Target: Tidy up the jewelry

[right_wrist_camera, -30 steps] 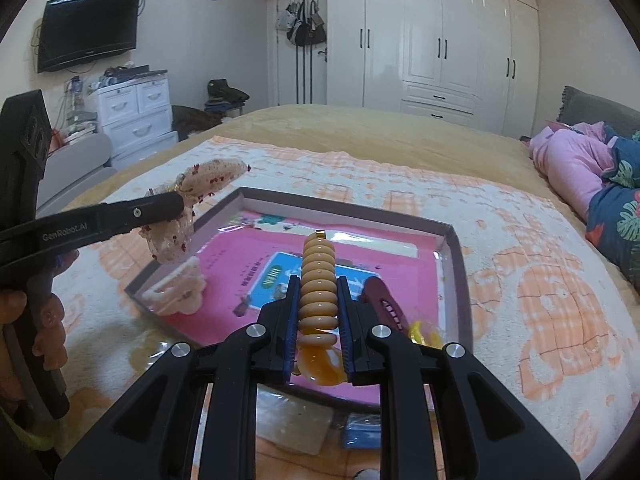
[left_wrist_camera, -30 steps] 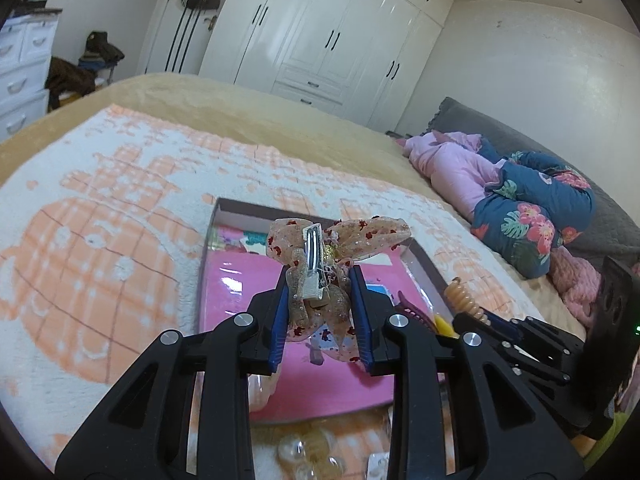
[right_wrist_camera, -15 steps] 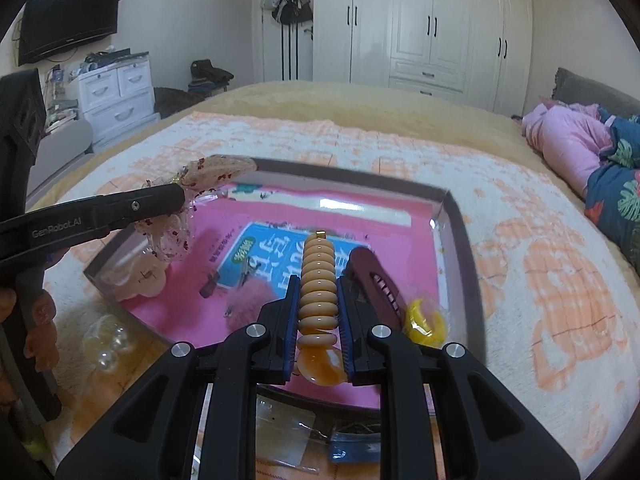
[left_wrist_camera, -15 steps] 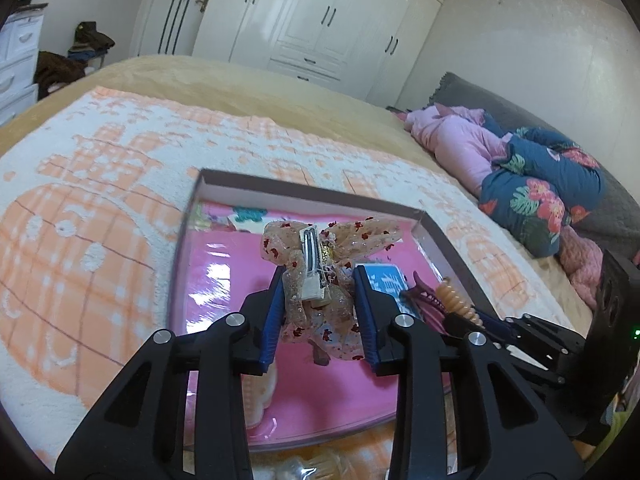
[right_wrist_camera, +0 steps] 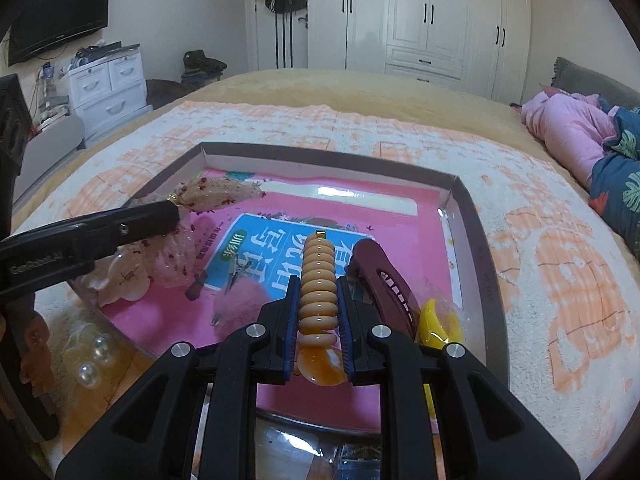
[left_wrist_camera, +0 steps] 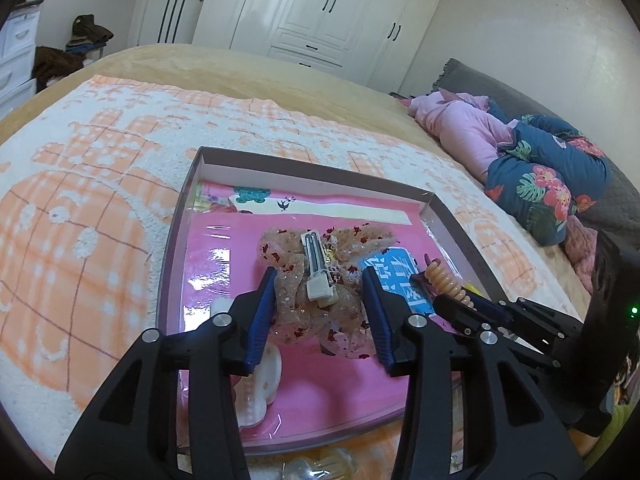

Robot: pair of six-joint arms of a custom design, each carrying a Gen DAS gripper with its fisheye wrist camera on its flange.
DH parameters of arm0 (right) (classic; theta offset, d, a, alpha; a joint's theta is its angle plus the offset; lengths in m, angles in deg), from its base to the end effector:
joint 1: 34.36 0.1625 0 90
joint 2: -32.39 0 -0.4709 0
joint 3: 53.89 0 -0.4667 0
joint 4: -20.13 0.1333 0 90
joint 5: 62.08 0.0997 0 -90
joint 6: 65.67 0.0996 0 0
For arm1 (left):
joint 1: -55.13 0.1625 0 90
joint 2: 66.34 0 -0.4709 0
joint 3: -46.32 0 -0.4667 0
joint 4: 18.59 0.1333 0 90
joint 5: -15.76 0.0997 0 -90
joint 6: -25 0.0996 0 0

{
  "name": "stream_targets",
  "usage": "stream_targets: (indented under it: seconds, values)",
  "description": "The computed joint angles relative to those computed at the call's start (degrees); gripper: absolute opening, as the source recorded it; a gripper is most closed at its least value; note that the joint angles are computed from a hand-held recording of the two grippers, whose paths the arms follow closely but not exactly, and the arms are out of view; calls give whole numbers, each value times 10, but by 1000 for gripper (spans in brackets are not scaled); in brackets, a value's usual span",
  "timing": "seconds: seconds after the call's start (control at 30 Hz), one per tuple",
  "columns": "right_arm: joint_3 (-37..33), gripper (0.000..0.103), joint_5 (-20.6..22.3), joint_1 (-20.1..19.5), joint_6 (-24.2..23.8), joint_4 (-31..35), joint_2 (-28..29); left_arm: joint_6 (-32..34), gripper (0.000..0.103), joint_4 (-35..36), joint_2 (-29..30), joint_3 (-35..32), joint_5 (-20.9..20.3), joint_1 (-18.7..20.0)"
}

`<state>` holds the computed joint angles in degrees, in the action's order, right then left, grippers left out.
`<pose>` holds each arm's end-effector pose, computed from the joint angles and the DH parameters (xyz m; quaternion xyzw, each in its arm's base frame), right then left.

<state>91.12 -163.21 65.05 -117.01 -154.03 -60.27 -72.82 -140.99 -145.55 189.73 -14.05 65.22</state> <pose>0.1778 -0.3754 0.2329 0.4611 -0.8392 0.2213 0.1847 -0.3060 -0.2776 0.1103 0.0062 0.8433 -0.4775 0.2465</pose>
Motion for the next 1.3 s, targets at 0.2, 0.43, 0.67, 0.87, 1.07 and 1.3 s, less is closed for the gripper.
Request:
stream_targets:
  seconds: [0.2, 0.43, 0.67, 0.87, 1.07, 1.3]
  values:
    - [2, 20, 4, -6, 11, -11, -4, -3, 43, 4, 4, -3, 0, -2]
    - [16, 49, 32, -16, 19, -25, -40, -29, 51, 34, -4, -5, 6, -9]
    - [32, 62, 62, -34, 15, -9, -94, -60, 60, 80, -9, -12, 10, -24]
    - [44, 72, 76, -40, 1, -8, -128, -96, 67, 134, -8, -24, 16, -42]
    - [51, 81, 89, -43, -6, -3, -158, -163, 80, 215, -15, -37, 18, -68]
    - [57, 89, 108, -41, -11, 15, -194, -234, 89, 306, -18, -55, 10, -99]
